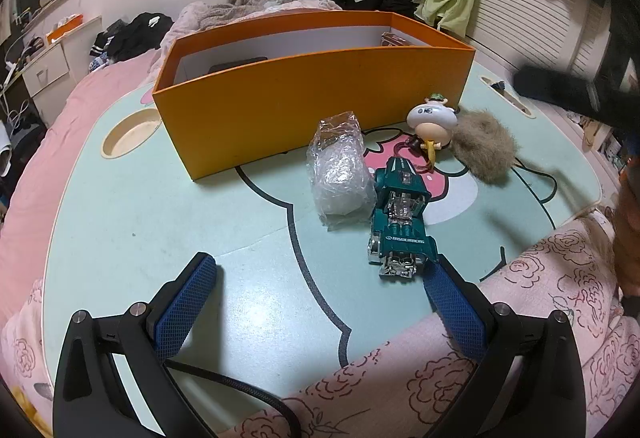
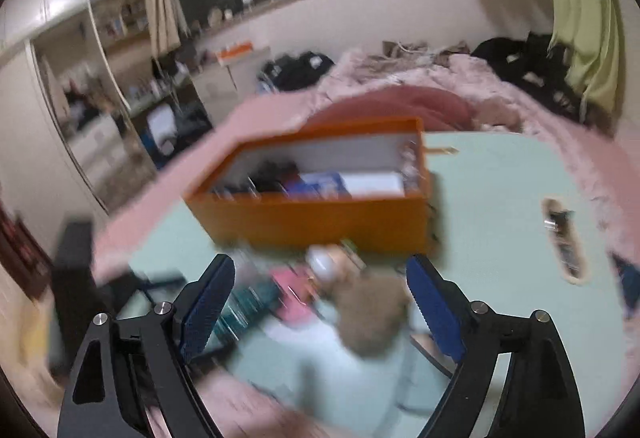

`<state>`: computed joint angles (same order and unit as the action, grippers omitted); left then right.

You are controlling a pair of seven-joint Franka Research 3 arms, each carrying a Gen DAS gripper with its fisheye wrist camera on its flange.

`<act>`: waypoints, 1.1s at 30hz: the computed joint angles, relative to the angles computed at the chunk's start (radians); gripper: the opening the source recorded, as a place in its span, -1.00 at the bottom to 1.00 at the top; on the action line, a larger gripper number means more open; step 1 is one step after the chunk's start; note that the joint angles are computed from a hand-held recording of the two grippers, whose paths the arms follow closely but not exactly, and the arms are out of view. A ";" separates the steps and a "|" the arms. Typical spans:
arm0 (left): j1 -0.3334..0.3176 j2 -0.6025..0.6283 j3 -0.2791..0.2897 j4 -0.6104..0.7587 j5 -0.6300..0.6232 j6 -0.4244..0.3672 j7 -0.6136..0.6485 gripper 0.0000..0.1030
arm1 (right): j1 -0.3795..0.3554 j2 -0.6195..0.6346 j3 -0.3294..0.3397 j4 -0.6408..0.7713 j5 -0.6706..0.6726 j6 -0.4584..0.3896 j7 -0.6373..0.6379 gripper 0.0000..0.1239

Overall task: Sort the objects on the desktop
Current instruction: 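Grasp the white figurine in the box with the right gripper, set it beside the pompom, then grasp the brown card box in the orange box with the left gripper, place it on the table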

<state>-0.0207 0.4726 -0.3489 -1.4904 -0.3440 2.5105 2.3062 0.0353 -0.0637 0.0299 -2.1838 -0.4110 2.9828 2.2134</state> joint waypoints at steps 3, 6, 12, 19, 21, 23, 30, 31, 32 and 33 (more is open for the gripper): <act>0.003 -0.003 -0.001 -0.005 -0.003 0.001 0.003 0.99 | 0.006 -0.017 0.005 -0.020 -0.029 -0.086 -0.031 0.42; 0.000 -0.001 0.000 -0.007 0.000 0.004 0.000 1.00 | 0.004 0.039 0.023 0.014 -0.196 -0.207 0.051 0.42; -0.004 0.012 0.002 0.003 0.012 0.007 -0.006 1.00 | 0.030 0.046 -0.037 -0.025 -0.149 -0.116 0.035 0.65; 0.001 -0.006 -0.002 -0.029 0.008 0.022 -0.007 0.99 | 0.033 0.039 -0.044 -0.036 -0.149 -0.109 0.032 0.65; -0.001 -0.007 -0.001 -0.028 0.011 0.021 -0.010 0.99 | 0.033 0.039 -0.044 -0.035 -0.150 -0.111 0.033 0.65; -0.001 -0.007 0.000 -0.026 0.013 0.018 -0.011 0.99 | 0.032 0.038 -0.045 -0.038 -0.153 -0.107 0.036 0.65; 0.026 -0.009 -0.008 -0.013 -0.039 -0.001 -0.022 0.99 | 0.032 0.036 -0.042 -0.037 -0.153 -0.111 0.037 0.65; 0.040 -0.012 -0.017 -0.007 -0.068 -0.003 -0.016 0.99 | 0.032 0.036 -0.042 -0.038 -0.152 -0.110 0.037 0.65; 0.050 -0.016 -0.024 -0.003 -0.093 -0.006 -0.007 0.99 | 0.031 0.036 -0.043 -0.039 -0.152 -0.108 0.037 0.65; 0.058 -0.022 -0.030 0.002 -0.117 -0.010 0.001 0.99 | 0.032 0.036 -0.042 -0.038 -0.152 -0.112 0.038 0.65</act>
